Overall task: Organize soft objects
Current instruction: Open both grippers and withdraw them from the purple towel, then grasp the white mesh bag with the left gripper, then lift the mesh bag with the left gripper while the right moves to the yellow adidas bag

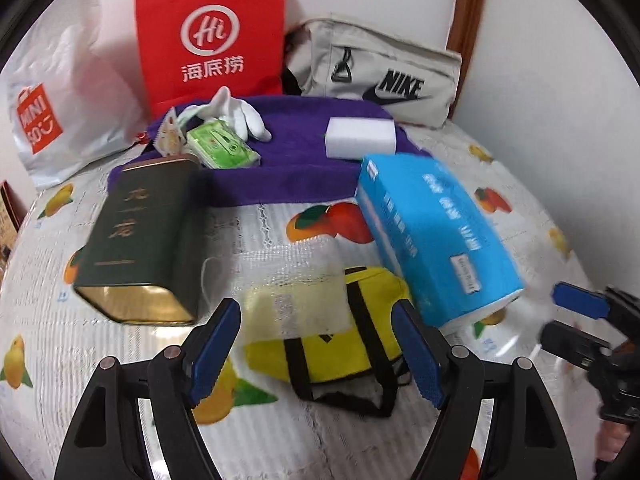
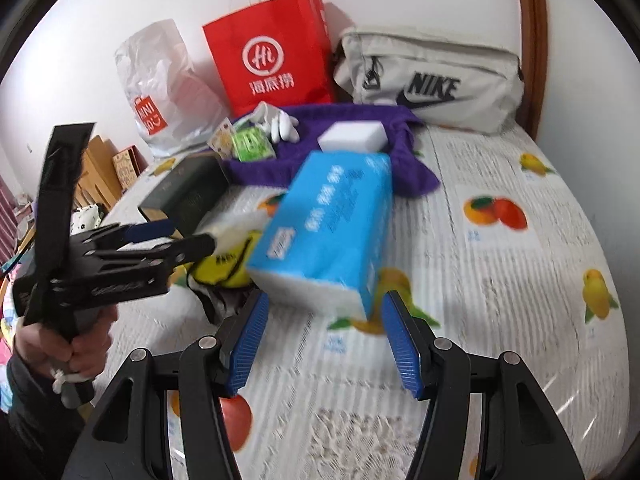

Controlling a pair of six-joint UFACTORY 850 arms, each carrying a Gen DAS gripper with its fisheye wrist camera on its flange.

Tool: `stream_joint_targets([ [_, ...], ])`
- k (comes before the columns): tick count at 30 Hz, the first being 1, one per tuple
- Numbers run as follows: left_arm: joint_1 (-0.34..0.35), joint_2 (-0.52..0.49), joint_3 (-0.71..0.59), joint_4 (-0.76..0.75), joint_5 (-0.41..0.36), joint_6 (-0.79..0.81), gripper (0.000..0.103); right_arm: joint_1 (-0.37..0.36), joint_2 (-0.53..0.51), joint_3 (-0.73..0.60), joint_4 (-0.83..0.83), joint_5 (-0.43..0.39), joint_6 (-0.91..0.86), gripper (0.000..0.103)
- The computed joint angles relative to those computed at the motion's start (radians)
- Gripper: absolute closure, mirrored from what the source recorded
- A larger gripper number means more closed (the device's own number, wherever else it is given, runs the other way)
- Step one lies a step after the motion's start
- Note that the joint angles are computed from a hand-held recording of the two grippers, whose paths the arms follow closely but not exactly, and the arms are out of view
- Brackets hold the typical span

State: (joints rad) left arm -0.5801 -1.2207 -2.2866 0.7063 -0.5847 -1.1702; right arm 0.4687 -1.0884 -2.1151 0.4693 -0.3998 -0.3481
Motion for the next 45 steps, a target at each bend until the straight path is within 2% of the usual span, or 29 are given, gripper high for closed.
stream_joint_targets([
  [4, 0.000, -0.117, -0.185, -0.033, -0.124, 0.083, 0.027, -0.010, -0.006, 0.007, -0.014, -0.017, 0.016, 0.044],
  [5, 0.001, -0.132, -0.206, -0.040, -0.136, 0.094, 0.027, -0.011, -0.008, 0.006, -0.023, -0.016, 0.026, 0.044],
  [7, 0.008, -0.132, -0.199, -0.038, -0.115, 0.088, 0.029, -0.017, -0.020, -0.007, -0.015, -0.023, 0.030, 0.044],
  [8, 0.011, -0.117, -0.170, -0.027, -0.091, 0.069, 0.040, -0.019, -0.030, -0.022, -0.016, -0.034, 0.036, 0.044],
  [10, 0.015, -0.121, -0.177, -0.039, -0.091, 0.077, 0.056, -0.023, -0.041, -0.038, -0.002, -0.047, 0.036, 0.044],
  [12, 0.018, -0.116, -0.166, -0.029, -0.085, 0.074, 0.066, -0.025, -0.054, -0.058, 0.015, -0.063, 0.024, 0.044],
  [13, 0.018, -0.113, -0.160, -0.025, -0.083, 0.069, 0.074, -0.024, -0.058, -0.065, 0.013, -0.068, 0.025, 0.044],
  [16, 0.027, -0.047, -0.049, -0.039, 0.009, 0.050, 0.077, -0.020, -0.060, -0.069, 0.024, -0.073, 0.003, 0.044],
  [17, 0.026, -0.026, -0.015, -0.020, 0.030, 0.024, 0.085, -0.018, -0.058, -0.067, 0.027, -0.073, -0.004, 0.044],
  [19, 0.021, 0.003, 0.027, 0.021, 0.037, -0.008, 0.093, -0.013, -0.053, -0.060, 0.038, -0.068, -0.024, 0.044],
  [21, 0.024, 0.056, 0.112, 0.038, 0.109, -0.052, 0.094, -0.007, -0.045, -0.049, 0.052, -0.064, -0.047, 0.044],
  [24, 0.020, 0.109, 0.196, 0.101, 0.157, -0.139, 0.094, 0.004, -0.029, -0.025, 0.085, -0.058, -0.098, 0.044],
  [32, 0.001, 0.243, 0.420, 0.325, 0.156, -0.411, 0.095, 0.046, -0.005, 0.031, 0.235, -0.041, -0.295, 0.044],
  [36, -0.002, 0.309, 0.532, 0.418, 0.134, -0.535, 0.095, 0.081, -0.024, 0.002, 0.205, -0.008, -0.339, 0.044],
  [40, 0.010, 0.355, 0.619, 0.461, 0.127, -0.635, 0.095, 0.114, -0.075, -0.077, 0.117, 0.017, -0.334, 0.044],
  [43, 0.022, 0.377, 0.666, 0.493, 0.136, -0.705, 0.095, 0.130, -0.166, -0.232, -0.035, -0.041, -0.209, 0.044],
  [45, 0.028, 0.386, 0.685, 0.503, 0.142, -0.727, 0.095, 0.139, -0.211, -0.306, -0.051, -0.063, -0.215, 0.044],
])
